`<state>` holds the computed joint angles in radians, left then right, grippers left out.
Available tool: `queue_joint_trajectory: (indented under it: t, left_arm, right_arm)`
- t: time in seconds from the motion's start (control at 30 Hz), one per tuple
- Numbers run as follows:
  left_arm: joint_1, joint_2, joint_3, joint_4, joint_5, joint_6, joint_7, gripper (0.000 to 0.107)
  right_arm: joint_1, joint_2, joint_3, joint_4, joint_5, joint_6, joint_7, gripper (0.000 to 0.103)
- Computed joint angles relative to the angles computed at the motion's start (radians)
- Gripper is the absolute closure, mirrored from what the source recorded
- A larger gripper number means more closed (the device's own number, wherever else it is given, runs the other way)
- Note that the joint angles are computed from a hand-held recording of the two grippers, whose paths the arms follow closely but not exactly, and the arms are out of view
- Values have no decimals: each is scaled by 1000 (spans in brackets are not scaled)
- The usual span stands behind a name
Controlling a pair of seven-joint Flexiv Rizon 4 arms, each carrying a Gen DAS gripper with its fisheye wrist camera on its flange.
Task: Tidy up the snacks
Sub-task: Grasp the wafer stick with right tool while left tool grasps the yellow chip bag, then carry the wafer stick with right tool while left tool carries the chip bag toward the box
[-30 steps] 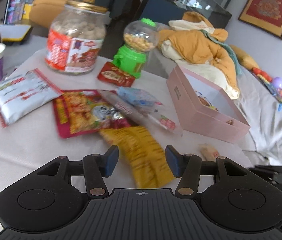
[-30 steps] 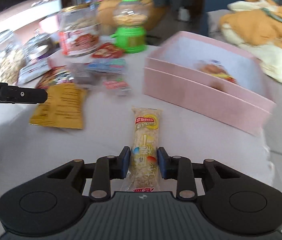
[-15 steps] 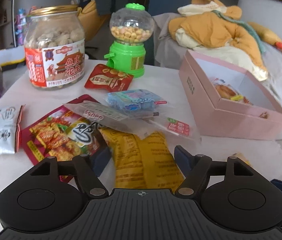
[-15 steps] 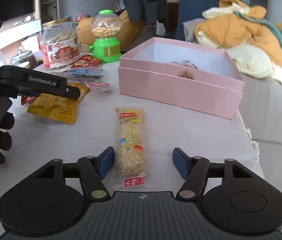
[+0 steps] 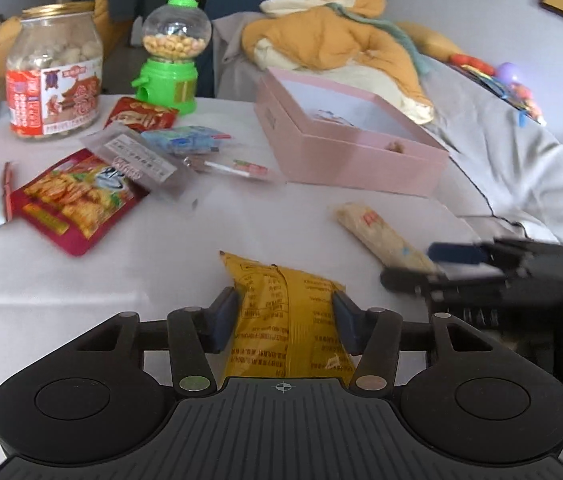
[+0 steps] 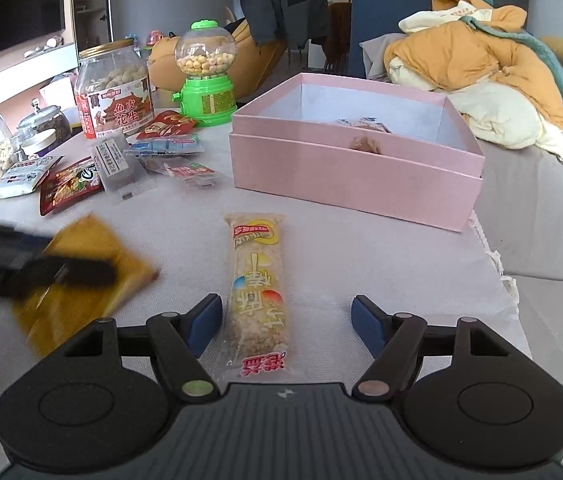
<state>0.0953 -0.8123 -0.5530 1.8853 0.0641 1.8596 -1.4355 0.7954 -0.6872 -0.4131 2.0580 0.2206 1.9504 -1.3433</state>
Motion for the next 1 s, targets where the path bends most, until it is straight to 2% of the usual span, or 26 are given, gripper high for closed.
queue_joint_trajectory:
  t: [0.13,0.23,0.33,0.37,0.5,0.53,0.57,0.6,0.73,0.87,0.93,1.0]
  left_arm:
    - [21,-30,-19,17,36,77,-27,50]
    - [-23,-41,33,5,58,136,-44,49]
    - [-31,-37,49,-3,74,131,-63,49]
    - [-28,-38,46,-3,80,132,-71,49]
    - [-22,-42,44,-6,100,131,-90,49]
    - [-24,-40,47,-7,101,131,-93,49]
    - [-25,-40,49,-8,103,130,-94,49]
    - [-25,-40,50,-9,105,130,-96,49]
    - [-27,-39,53,-10,110,130,-102,49]
    - [24,-54,3,-10,146,111,-97,50]
    - [61,-49,-36,-4,167,69,-76,50]
    - [83,-28,-63,4,171,22,-35,50]
  right_arm:
    - [-5,6,4,1,-8,-6,-5,31]
    - [-8,11,5,-4,-20,-25,-4,31]
    - [-2,16,-4,-21,-36,-64,14,33]
    - [1,16,-9,-31,-44,-81,27,35]
    - [-38,24,25,-74,-122,-143,73,60]
    - [-11,20,-7,-80,-136,-166,87,70]
    - [17,17,-39,-82,-150,-185,100,74]
    - [24,21,-47,-82,-170,-197,108,75]
    - [-19,65,10,-49,-245,-193,116,75]
    - [102,57,-119,27,-230,-144,113,75]
    - [166,37,-189,55,-193,-129,110,75]
    - [189,32,-216,73,-161,-116,100,75]
